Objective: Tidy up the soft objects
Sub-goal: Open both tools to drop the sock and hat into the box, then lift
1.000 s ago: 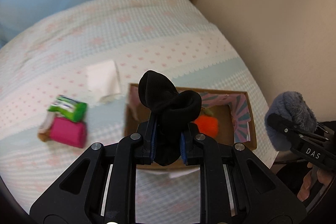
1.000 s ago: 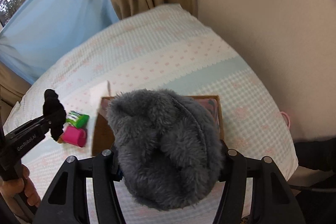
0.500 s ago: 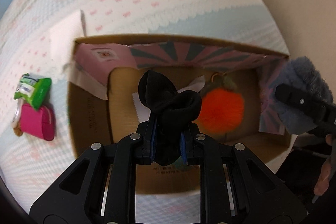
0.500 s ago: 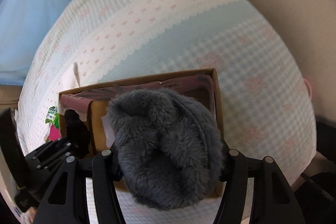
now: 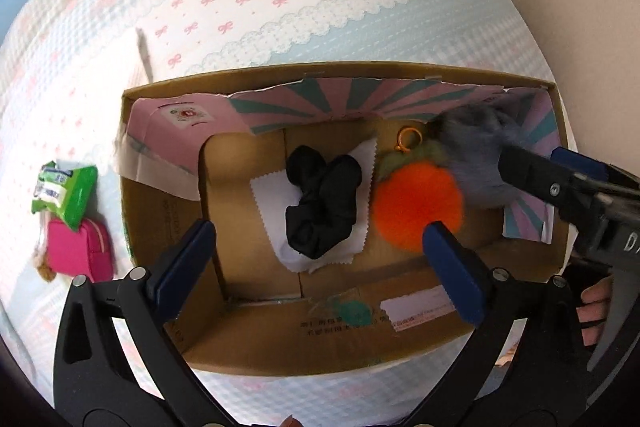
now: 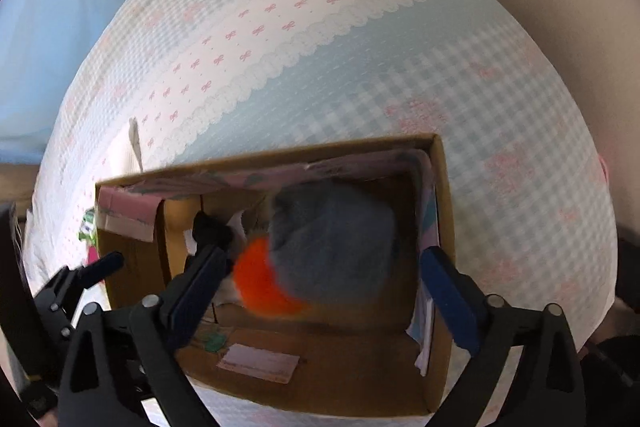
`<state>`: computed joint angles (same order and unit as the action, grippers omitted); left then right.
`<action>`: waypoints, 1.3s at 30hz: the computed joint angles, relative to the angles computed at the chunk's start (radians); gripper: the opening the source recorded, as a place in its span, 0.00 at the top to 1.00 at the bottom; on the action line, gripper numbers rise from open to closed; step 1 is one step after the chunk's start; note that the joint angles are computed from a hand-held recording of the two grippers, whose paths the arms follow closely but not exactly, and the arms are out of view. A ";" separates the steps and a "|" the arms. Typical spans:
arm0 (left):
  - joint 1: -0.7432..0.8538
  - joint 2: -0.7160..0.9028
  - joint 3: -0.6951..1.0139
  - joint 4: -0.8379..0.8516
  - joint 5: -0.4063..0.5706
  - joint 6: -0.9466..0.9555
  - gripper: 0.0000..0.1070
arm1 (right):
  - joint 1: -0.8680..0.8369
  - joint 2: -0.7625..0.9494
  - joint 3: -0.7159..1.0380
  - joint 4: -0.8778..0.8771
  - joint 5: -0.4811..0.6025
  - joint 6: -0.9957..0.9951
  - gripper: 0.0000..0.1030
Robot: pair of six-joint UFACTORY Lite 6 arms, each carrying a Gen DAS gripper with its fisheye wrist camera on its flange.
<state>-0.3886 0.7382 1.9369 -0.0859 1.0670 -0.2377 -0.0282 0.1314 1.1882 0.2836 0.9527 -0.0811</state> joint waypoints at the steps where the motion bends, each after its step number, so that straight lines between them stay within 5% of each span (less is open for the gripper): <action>1: 0.002 -0.006 -0.004 0.000 0.001 0.001 0.04 | 0.000 -0.008 -0.010 0.001 -0.007 -0.004 0.05; 13: -0.001 -0.259 -0.183 0.005 -0.031 -0.020 0.04 | 0.011 -0.217 -0.039 -0.033 0.027 0.036 0.05; 23: -0.007 -0.624 -0.284 0.118 0.062 -0.063 0.04 | 0.181 -0.469 0.102 -0.191 0.212 0.275 0.05; 29: 0.049 -0.835 -0.304 0.126 0.165 0.000 0.04 | 0.525 -0.535 0.288 -0.468 0.394 0.626 0.05; 34: 0.161 -1.015 -0.335 0.096 0.260 0.127 0.04 | 1.048 -0.512 0.434 -0.766 0.618 1.045 0.05; 39: 0.513 -1.162 -0.355 -0.086 0.367 0.428 0.04 | 1.519 -0.404 0.556 -0.979 0.837 1.380 0.05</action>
<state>0.1240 -0.4235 1.5819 -0.1724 1.4340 0.1898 1.4905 -0.2730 1.7439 -0.6958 1.7894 1.2992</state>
